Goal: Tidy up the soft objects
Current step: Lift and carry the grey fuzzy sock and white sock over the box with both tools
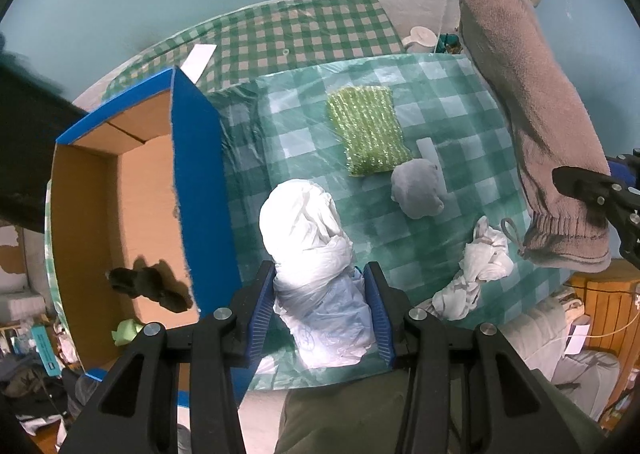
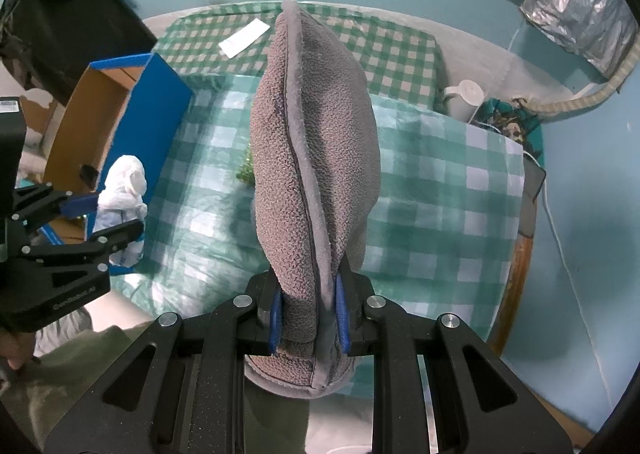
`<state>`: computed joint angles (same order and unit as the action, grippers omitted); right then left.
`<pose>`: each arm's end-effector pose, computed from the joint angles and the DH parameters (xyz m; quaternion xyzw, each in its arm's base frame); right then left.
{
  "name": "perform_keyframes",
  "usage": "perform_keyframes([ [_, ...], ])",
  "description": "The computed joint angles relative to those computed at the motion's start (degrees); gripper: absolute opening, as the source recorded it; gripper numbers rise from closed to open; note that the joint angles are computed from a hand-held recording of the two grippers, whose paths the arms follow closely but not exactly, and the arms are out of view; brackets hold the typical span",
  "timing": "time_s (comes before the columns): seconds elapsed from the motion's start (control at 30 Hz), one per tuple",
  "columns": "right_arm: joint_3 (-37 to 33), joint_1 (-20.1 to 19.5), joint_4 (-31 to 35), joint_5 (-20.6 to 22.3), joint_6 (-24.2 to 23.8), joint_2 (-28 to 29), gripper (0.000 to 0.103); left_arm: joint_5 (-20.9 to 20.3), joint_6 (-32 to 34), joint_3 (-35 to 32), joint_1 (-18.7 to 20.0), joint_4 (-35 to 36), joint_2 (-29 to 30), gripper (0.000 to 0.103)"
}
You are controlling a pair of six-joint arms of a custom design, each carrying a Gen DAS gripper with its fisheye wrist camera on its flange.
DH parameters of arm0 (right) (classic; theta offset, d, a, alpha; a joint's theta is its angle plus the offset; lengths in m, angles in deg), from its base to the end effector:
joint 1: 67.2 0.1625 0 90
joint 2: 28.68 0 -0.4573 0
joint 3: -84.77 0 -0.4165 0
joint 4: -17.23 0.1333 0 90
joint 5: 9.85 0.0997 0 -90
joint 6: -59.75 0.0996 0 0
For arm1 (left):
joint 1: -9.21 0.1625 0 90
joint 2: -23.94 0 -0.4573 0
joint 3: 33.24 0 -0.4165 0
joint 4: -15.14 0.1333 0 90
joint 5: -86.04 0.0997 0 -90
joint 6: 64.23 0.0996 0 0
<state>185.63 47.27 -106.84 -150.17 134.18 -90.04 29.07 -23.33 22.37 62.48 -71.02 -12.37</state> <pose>0.3141 -0.5534 0.2262 -0.3636 -0.8280 0.2948 0.3087 -0.3403 -0.7698 0.1797 0.6332 0.6961 0.2023 0.2713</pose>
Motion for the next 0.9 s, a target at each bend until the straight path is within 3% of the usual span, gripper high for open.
perform_keyframes([
  [0.47, -6.34, 0.66, 1.84, -1.41, -3.7, 3.27, 0.019, -0.35, 0.23, -8.15, 0.75, 2.95, 2.54, 0.045],
  [0.9, -14.66, 0.41, 0.45, -1.62, -11.61, 8.51, 0.019, -0.36, -1.12, -20.26, 2.3, 8.24, 7.38, 0.045],
])
